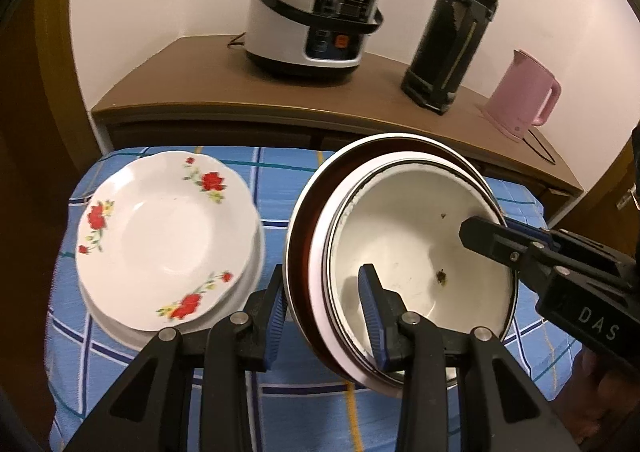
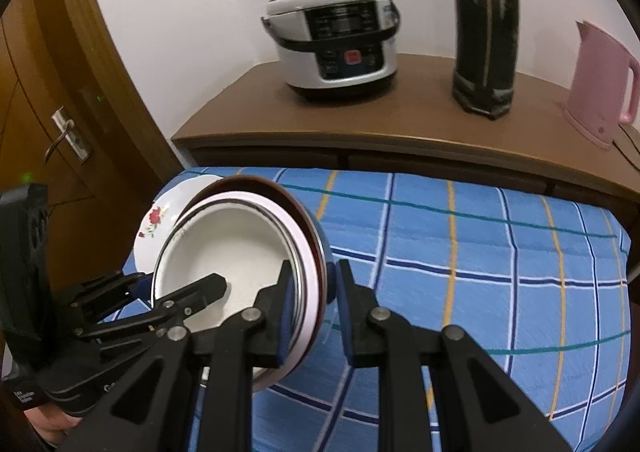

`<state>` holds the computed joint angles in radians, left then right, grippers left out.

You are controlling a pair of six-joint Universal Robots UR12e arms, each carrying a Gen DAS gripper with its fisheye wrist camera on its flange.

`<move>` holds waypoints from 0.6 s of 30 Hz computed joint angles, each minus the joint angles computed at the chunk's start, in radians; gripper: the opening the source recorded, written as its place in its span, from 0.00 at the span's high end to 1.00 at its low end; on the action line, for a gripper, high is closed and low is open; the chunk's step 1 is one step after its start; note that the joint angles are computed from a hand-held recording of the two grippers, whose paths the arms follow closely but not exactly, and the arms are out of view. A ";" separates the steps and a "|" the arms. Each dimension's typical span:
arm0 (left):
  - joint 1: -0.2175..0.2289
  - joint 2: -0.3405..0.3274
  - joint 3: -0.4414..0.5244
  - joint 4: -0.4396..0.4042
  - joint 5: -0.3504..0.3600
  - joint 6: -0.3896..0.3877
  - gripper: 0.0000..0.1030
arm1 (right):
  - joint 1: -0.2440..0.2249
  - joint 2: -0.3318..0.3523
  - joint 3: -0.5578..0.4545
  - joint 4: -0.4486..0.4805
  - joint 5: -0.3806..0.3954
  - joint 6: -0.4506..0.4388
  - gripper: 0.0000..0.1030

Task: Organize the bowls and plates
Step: 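Lift the nested bowl stack and carry it toward the flowered plate stack, then lower the nested bowl stack onto the flowered plates with both grippers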

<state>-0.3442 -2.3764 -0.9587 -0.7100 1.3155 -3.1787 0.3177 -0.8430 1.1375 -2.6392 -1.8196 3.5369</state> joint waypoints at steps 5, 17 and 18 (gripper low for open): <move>0.010 0.006 -0.008 0.008 0.006 -0.012 0.63 | 0.007 0.019 -0.037 0.016 0.004 -0.013 0.81; 0.030 0.020 -0.032 0.036 0.023 -0.017 0.63 | 0.025 0.065 -0.134 0.074 -0.007 -0.055 0.81; 0.032 0.021 -0.033 0.037 0.024 -0.017 0.63 | 0.026 0.069 -0.143 0.082 -0.005 -0.058 0.81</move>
